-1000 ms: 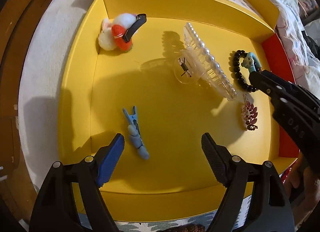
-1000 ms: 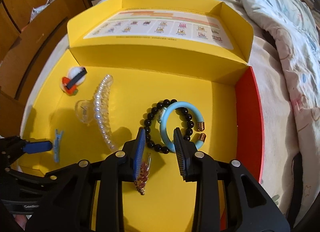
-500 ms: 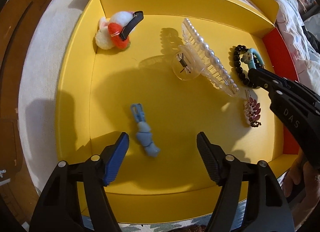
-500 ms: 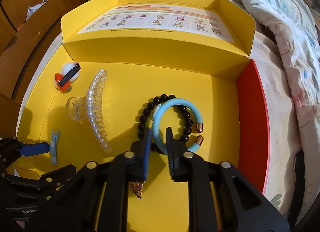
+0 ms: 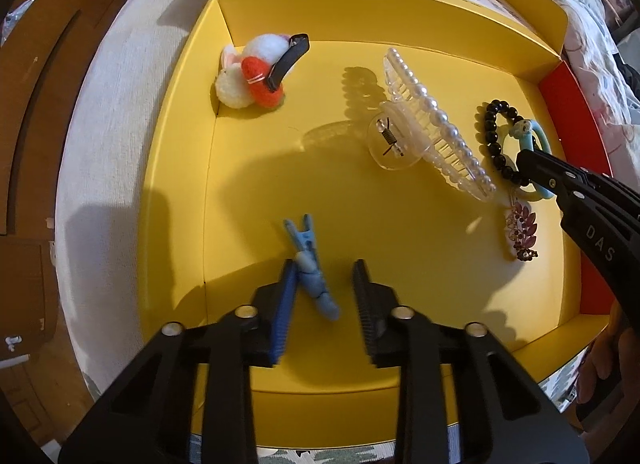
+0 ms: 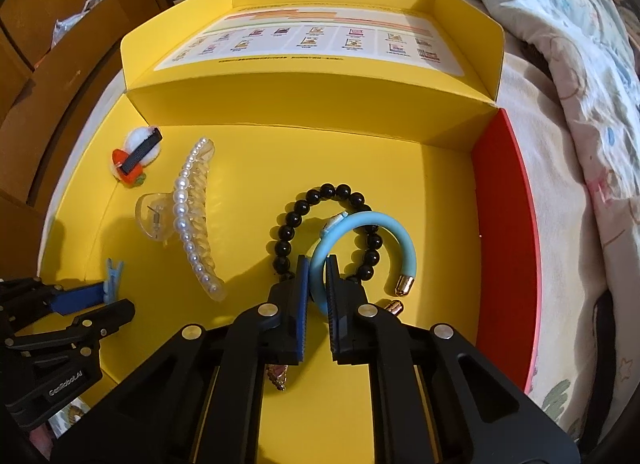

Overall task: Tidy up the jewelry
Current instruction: 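Grasp the blue hair clip with the left tool while the right tool grasps the light-blue bangle, then lift the blue clip and bangle out of the box over the bedspread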

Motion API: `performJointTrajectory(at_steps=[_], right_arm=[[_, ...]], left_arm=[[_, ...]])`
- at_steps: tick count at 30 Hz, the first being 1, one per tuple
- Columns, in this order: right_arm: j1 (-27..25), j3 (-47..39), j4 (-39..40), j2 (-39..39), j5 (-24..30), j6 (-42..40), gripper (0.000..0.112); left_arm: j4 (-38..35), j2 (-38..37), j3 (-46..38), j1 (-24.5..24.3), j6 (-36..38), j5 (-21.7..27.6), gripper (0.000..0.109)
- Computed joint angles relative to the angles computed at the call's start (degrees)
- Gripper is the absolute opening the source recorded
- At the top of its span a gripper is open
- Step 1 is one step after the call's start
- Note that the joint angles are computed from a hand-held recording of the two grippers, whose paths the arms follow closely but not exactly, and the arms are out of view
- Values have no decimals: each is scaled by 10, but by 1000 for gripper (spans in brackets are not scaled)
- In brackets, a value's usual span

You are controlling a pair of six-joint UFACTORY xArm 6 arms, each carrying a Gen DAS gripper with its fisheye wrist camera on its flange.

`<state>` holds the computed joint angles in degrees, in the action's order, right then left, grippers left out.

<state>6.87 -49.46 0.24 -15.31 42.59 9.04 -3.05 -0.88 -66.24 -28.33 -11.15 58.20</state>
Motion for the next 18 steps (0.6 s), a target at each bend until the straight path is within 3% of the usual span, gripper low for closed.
performJointTrajectory(at_steps=[6, 18], right_arm=[[-14, 0, 35, -12, -3, -25, 10], [-24, 0, 43, -32, -9, -27, 10]], left_arm=[[-3, 12, -12, -7, -12, -7, 13], [3, -36, -9, 2, 1, 1, 13]])
